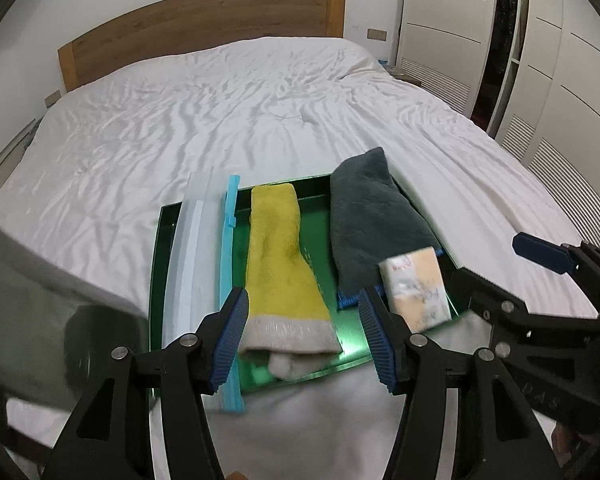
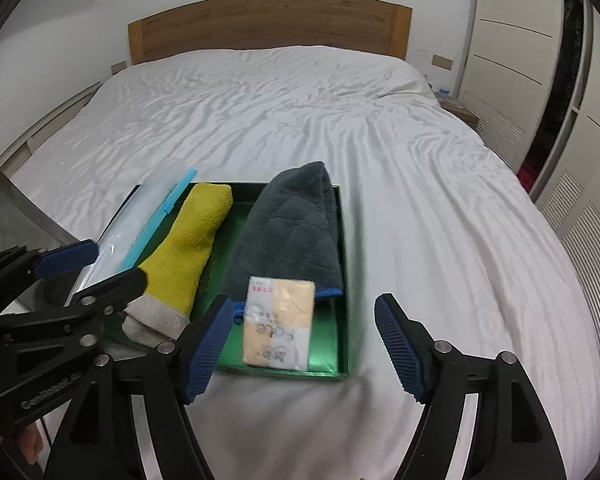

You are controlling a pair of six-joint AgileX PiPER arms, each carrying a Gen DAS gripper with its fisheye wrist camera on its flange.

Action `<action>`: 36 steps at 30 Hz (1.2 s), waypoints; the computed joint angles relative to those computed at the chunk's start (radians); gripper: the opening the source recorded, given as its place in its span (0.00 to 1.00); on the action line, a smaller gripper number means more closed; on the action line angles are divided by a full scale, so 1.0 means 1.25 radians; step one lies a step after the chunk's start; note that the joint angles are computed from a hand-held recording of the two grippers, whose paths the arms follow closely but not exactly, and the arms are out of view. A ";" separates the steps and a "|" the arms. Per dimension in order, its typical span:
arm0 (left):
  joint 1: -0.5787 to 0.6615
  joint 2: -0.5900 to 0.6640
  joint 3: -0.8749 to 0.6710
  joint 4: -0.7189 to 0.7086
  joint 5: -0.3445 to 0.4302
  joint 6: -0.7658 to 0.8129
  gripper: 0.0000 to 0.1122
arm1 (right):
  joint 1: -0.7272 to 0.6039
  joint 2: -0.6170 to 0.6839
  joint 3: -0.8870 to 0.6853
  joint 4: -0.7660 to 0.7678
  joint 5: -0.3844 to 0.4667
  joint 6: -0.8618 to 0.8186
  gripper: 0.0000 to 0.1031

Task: Organize soft objects
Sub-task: 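Open both tools to release the towel and soap, then lift away, then move both tools over the white mesh cloth and grey fleece on the bed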

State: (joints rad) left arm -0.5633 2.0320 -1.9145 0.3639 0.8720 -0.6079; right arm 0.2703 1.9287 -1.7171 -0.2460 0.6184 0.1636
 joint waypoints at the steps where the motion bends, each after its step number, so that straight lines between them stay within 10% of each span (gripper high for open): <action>1: -0.005 -0.011 0.015 0.009 -0.002 -0.007 0.46 | 0.003 -0.014 0.016 -0.011 -0.001 0.013 0.71; 16: -0.047 -0.285 0.346 0.022 -0.028 -0.088 0.46 | 0.095 -0.209 0.223 -0.158 0.052 0.192 0.71; 27: -0.040 -0.593 0.613 0.009 0.064 -0.036 0.46 | 0.285 -0.311 0.277 -0.242 0.185 0.352 0.72; 36: 0.262 -0.871 0.732 -0.135 0.235 0.277 0.46 | 0.538 -0.300 0.216 -0.218 0.320 0.472 0.74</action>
